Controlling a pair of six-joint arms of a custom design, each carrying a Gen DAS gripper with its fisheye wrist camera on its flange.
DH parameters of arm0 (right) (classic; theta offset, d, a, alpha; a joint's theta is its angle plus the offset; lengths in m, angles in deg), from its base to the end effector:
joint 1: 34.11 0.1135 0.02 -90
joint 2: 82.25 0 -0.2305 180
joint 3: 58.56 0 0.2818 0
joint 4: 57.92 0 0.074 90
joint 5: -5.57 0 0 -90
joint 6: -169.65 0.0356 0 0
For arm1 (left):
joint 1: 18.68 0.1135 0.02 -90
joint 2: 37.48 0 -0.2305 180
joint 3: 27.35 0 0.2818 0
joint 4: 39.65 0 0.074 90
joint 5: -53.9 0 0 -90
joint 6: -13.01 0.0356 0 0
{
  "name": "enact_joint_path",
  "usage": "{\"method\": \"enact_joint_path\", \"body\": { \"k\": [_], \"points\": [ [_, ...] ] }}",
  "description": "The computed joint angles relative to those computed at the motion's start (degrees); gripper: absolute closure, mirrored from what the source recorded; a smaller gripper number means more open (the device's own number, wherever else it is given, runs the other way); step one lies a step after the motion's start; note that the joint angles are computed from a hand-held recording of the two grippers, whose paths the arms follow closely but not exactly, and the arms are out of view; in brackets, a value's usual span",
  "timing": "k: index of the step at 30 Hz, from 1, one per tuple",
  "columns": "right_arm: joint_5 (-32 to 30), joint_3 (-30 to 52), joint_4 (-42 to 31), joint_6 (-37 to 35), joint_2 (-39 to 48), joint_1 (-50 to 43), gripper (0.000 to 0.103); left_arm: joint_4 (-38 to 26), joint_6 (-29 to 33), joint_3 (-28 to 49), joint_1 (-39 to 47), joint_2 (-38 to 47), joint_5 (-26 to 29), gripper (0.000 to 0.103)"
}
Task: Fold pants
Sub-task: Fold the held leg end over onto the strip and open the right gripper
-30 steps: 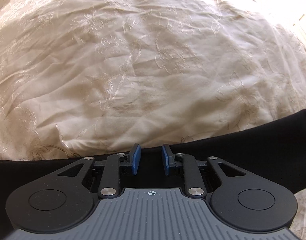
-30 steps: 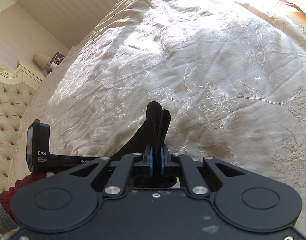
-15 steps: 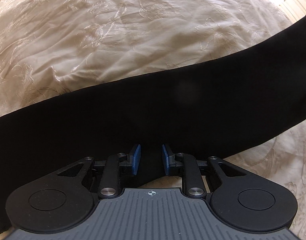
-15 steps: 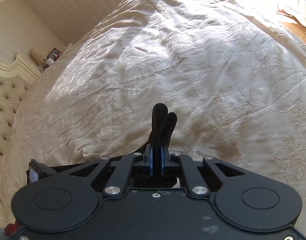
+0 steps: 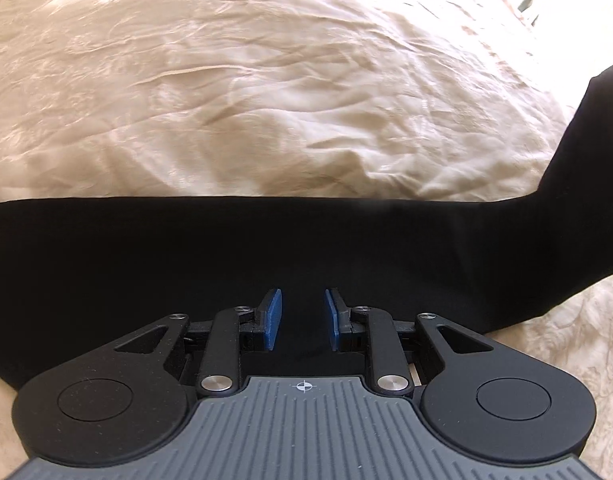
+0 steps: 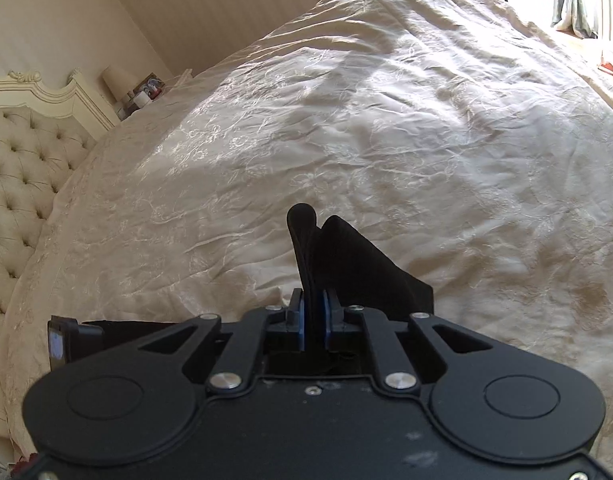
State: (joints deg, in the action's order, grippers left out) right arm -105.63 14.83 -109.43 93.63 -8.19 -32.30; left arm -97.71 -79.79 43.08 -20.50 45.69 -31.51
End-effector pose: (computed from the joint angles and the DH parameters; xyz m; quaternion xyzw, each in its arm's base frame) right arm 0.3036 0.0225 0.2472 0.0393 0.9310 0.2161 0.2916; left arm 0.3032 -0.0125 0.1768 -0.0017 0.9852 -0.0462 0.1649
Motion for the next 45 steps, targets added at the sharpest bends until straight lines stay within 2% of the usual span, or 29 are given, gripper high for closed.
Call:
{"method": "enact_joint_path", "body": {
  "k": [5,10,13,16,19,24,30,34,35,37,41,45],
  "points": [
    [8.2,0.0,6.7,10.4,6.6,16.1,0.092,-2.9,10.3,-2.1,12.0,-3.5,2.5,0.08],
    [16.2,2.9,12.3,16.3,18.3,27.0,0.093,-4.6,20.1,-2.0,22.4,-2.8,4.6,0.08],
    [20.4,4.9,13.6,17.9,24.0,30.7,0.093,-5.2,24.3,-1.7,26.7,-1.9,5.5,0.08],
    [23.5,5.8,13.9,18.6,26.3,33.1,0.09,-5.9,27.5,-1.2,29.6,-1.1,6.4,0.08],
    [24.7,7.1,14.6,18.3,28.3,34.1,0.081,-6.8,29.6,-0.4,31.5,0.1,7.7,0.08],
    [24.0,9.5,14.2,17.8,29.9,34.7,0.078,-8.2,32.5,0.4,33.3,1.0,9.9,0.08],
    [23.9,2.7,17.1,16.2,19.1,34.1,0.075,-8.7,32.9,0.9,33.1,1.1,11.0,0.08],
    [25.6,0.4,13.2,17.1,14.9,29.5,0.078,-8.4,30.8,0.0,33.3,0.0,10.8,0.08],
    [26.4,0.1,12.1,17.0,14.5,27.9,0.08,-8.4,29.9,-0.3,33.4,-0.3,10.4,0.08],
    [28.2,-0.4,10.5,16.1,14.4,24.5,0.097,-8.3,28.4,-1.2,33.5,-1.5,9.3,0.08],
    [30.3,-1.0,10.4,14.5,16.1,18.2,0.097,-9.1,24.9,-2.9,33.9,-4.2,7.1,0.08],
    [26.8,-1.2,12.1,13.2,19.1,14.3,0.097,-9.3,22.3,-5.2,33.0,-7.6,4.4,0.08]
  ]
}}
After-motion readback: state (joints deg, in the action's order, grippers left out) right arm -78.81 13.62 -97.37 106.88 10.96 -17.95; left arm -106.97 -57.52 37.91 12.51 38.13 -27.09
